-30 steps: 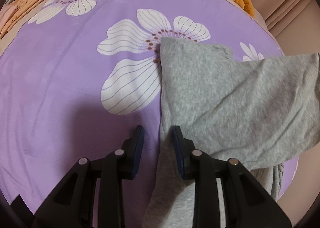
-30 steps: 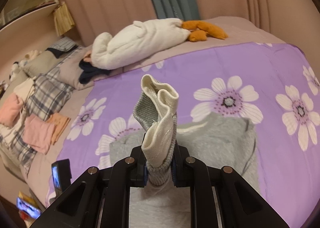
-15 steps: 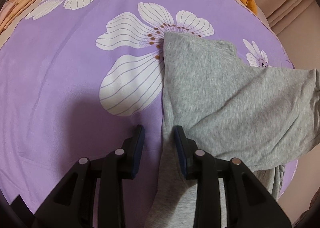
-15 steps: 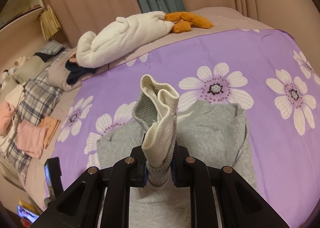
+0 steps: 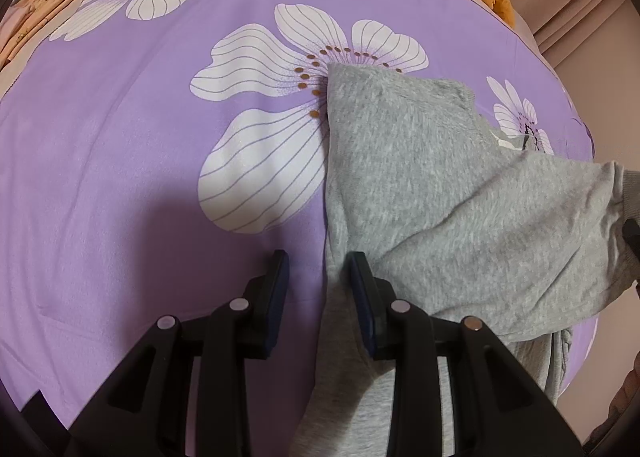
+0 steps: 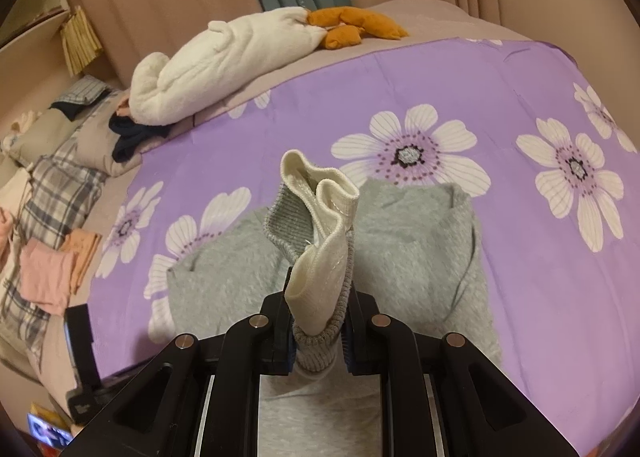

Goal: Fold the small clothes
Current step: 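Carry the raised cuff with the right gripper over the shirt front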

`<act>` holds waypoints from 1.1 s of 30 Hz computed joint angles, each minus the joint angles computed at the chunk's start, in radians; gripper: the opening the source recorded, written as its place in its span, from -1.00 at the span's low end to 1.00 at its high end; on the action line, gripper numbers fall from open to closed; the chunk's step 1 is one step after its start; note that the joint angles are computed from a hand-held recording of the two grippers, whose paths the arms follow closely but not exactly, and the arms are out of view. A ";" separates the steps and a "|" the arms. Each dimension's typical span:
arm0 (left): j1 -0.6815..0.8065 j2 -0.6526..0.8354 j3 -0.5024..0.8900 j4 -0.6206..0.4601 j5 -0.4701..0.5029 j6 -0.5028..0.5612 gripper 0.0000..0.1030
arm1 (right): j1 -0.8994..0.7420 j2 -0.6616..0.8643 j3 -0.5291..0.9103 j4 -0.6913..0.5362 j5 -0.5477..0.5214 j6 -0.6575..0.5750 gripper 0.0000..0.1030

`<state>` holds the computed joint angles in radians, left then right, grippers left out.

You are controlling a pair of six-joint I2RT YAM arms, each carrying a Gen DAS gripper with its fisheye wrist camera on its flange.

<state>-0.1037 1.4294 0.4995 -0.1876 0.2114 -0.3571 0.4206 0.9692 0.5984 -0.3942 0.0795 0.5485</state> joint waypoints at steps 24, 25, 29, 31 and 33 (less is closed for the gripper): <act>-0.020 0.009 0.012 -0.007 -0.032 0.002 -0.35 | -0.105 0.081 -0.106 0.092 -0.080 -0.007 -0.65; -0.021 0.009 0.012 -0.007 -0.034 0.002 -0.35 | -0.111 0.087 -0.114 0.103 -0.085 -0.010 -0.65; -0.029 0.008 0.013 -0.007 -0.045 -0.001 -0.35 | -0.133 0.116 -0.133 0.124 -0.111 -0.012 -0.65; -0.032 0.007 0.013 -0.010 -0.050 0.000 -0.35 | -0.139 0.124 -0.137 0.128 -0.120 -0.010 -0.65; -0.036 0.003 0.008 -0.007 -0.058 -0.001 -0.35 | -0.143 0.129 -0.140 0.131 -0.120 -0.008 -0.65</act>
<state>-0.1398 1.4320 0.5076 -0.1945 0.1532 -0.3584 0.2781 1.0981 0.4585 -0.2636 -0.0403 0.5406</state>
